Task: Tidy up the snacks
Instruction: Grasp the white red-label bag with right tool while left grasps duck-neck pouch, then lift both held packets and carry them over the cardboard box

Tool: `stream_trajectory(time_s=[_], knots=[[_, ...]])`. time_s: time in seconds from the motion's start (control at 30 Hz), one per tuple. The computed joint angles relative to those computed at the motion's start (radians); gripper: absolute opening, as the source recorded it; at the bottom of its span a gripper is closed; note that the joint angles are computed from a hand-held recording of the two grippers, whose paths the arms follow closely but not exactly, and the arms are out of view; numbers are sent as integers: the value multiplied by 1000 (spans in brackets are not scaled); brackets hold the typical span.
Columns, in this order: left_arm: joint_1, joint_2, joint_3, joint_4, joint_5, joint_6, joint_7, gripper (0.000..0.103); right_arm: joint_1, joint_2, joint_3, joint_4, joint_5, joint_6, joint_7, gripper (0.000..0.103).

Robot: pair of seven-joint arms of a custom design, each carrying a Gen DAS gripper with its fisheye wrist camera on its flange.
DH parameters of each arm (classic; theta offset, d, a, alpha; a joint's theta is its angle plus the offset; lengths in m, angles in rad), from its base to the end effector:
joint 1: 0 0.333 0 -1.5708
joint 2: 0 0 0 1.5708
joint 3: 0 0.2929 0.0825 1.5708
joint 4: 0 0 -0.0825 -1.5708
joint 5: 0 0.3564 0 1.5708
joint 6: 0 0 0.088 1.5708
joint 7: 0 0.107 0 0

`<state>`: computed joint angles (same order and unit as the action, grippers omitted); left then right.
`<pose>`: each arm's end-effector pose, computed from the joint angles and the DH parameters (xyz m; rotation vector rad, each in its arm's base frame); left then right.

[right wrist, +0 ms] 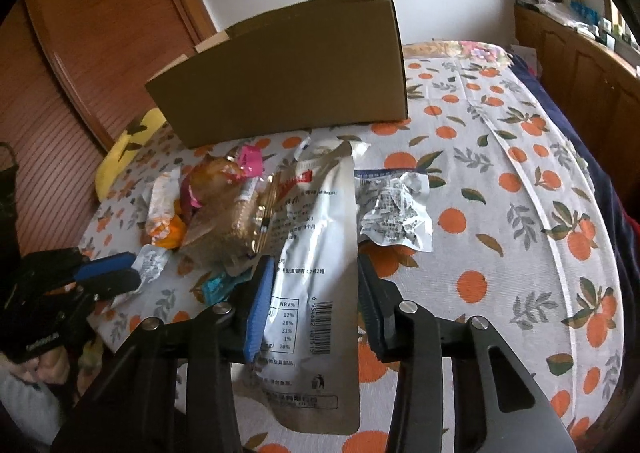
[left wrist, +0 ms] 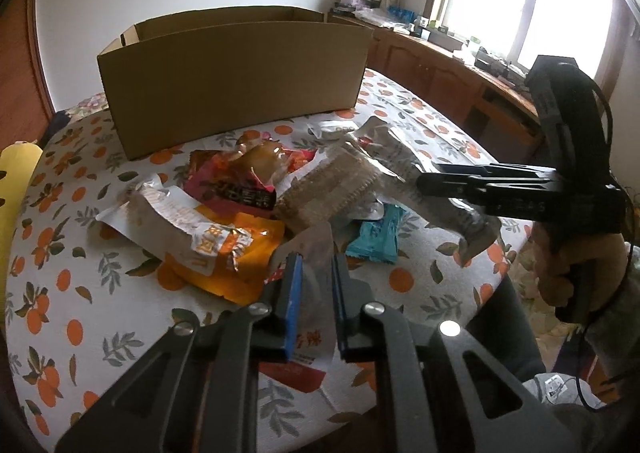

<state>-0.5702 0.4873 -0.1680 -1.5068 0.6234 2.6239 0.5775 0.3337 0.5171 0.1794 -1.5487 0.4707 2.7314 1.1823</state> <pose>0.5240 -0.4649 0.4481 -1.7340 2.0046 -0.9038 0.6312 0.3084 0.4197 -2.0397 1.2417 -0.1603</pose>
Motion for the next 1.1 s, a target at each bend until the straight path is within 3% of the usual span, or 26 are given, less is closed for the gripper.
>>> stream_trajectory(time_s=[0.17, 0.33, 0.47, 0.63, 0.77, 0.9, 1.0, 1.1], knots=[[-4, -12, 6, -11, 15, 1, -14, 3, -20, -22, 18, -19, 33, -7, -41, 39], [-3, -13, 4, -10, 20, -2, -10, 1, 25, -3, -34, -8, -45, -15, 5, 39], [5, -27, 3, -26, 23, 3, -12, 0, 25, 13, -36, 6, -70, -27, 20, 41], [13, -41, 3, -39, 24, 2, -22, 0, 38, 44, -40, 47, -101, -32, 37, 53], [27, -46, -4, -50, 12, 16, -22, 0, 43, 109, -42, 156, -122, -103, 59, 61], [18, -41, 3, -33, 28, -19, -22, 1, 53, 125, -47, 182, -145, -118, 61, 67], [27, -29, -11, -13, 9, -41, 15, 4, 58, 138, -50, 210, -164, -143, 61, 63], [11, -5, -13, 34, 5, -114, 56, 10, 41, 145, -41, 228, -147, -159, 61, 46]])
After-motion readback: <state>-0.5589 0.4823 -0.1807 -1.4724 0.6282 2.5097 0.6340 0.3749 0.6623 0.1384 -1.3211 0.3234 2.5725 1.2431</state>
